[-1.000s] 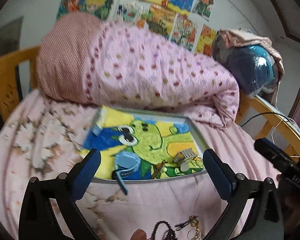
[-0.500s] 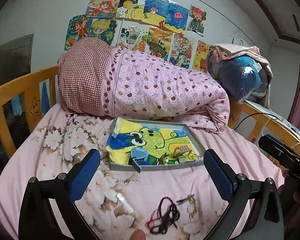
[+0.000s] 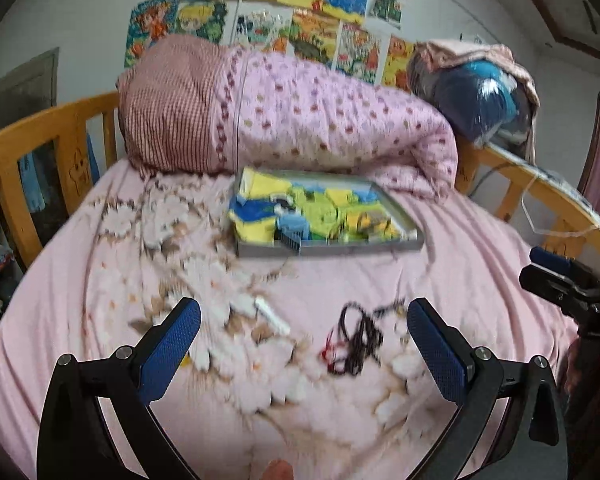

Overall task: Organize jewelry
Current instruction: 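Open both tools and move them back over the remaining jewelry, then grasp the silver rings with the right tool while the left tool grasps the red bead bracelet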

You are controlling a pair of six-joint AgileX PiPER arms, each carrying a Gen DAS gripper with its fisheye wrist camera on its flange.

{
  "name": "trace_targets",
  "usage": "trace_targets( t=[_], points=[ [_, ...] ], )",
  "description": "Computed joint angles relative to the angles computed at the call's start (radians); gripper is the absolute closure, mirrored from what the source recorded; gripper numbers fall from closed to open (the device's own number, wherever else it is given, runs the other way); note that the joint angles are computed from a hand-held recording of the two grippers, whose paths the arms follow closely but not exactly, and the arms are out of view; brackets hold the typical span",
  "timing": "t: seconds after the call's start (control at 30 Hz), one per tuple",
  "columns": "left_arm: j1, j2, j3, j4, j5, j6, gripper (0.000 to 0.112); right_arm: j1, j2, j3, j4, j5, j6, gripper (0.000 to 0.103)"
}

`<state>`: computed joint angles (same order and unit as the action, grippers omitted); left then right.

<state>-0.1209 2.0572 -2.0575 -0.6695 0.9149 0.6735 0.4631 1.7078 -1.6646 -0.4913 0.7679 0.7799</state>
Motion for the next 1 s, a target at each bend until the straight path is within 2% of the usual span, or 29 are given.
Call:
trace_targets(
  t=[0.17, 0.43, 0.53, 0.73, 1.0],
  points=[
    [-0.003, 0.009, 0.035, 0.030, 0.042, 0.006, 0.011, -0.035, 0.015, 0.015, 0.113, 0.050, -0.070, 0.000],
    [-0.027, 0.067, -0.012, 0.107, 0.126, -0.023, 0.011, -0.087, 0.052, 0.008, 0.265, 0.088, -0.219, 0.000],
    [-0.036, 0.085, -0.023, 0.132, 0.134, -0.032, 0.011, -0.099, 0.073, -0.007, 0.299, 0.098, -0.288, 0.000],
    [-0.053, 0.117, -0.053, 0.170, 0.146, -0.049, 0.011, -0.132, 0.109, -0.004, 0.374, 0.072, -0.418, 0.000],
    [-0.056, 0.206, -0.195, 0.169, 0.226, -0.104, 0.011, -0.186, 0.138, 0.019, 0.511, -0.021, -0.573, 0.000]
  ],
)
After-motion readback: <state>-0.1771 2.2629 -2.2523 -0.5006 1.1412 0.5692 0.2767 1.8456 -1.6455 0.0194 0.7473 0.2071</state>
